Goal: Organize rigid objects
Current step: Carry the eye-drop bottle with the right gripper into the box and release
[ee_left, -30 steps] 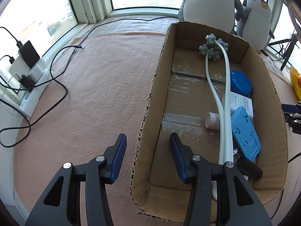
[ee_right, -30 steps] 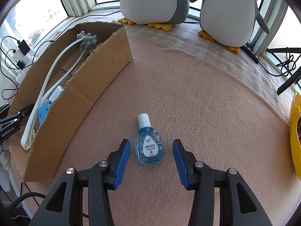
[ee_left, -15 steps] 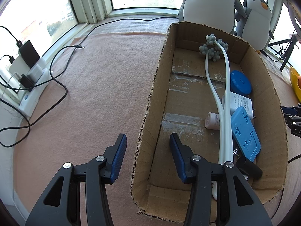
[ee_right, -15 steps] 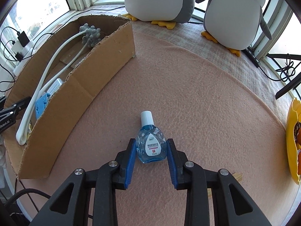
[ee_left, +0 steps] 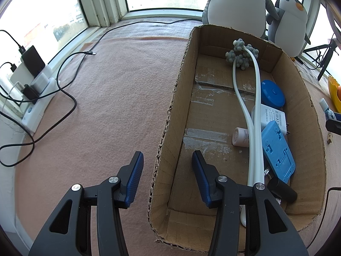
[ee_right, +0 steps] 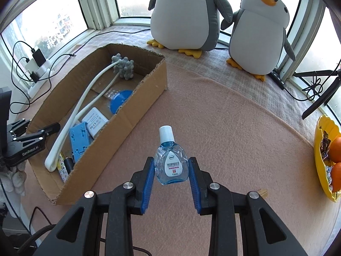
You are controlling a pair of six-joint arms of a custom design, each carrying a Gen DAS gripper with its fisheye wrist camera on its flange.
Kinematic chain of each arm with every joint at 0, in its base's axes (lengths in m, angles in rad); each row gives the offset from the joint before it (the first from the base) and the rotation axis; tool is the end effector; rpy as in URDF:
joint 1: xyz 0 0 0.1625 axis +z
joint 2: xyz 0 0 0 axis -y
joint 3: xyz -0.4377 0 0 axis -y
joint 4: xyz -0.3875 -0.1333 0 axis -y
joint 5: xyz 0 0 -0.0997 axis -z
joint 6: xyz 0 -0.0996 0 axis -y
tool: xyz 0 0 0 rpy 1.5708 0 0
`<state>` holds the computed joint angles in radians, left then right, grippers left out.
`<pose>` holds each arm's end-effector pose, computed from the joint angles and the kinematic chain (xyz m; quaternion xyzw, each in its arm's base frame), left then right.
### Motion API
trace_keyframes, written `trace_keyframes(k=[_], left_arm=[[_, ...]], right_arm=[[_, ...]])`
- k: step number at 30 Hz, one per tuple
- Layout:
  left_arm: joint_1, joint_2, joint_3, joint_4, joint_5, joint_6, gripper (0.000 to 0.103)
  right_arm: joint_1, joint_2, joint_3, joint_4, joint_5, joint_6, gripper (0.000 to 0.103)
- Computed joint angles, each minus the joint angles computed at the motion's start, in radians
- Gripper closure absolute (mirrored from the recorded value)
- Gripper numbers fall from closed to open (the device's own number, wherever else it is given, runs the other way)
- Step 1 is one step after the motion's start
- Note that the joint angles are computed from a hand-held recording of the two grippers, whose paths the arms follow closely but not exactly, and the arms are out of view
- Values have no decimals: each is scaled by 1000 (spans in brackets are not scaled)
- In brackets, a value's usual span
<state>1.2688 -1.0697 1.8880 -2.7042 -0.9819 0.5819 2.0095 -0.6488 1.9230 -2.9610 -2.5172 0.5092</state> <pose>0.0029 -0.6247 0.2157 0.3631 0.8738 -0.1087 0.3048 0.2887 -0.4917 0.0101 -0.0577 -0.8871 0.2536 0.3813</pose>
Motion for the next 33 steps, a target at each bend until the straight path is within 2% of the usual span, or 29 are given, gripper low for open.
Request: trace_keyframes(k=[14,23,33], left_arm=[[0,0,0,1,-1,-2,56],[-1,1,-1,3,-2,-4,56],[-1,1,-1,2,-2,-6,56]], right_arm=[[61,77,-153,-10,39,-112,75],[50,147,-252,5,71,-145,75],[34,195,-328,55,75,-157,75]])
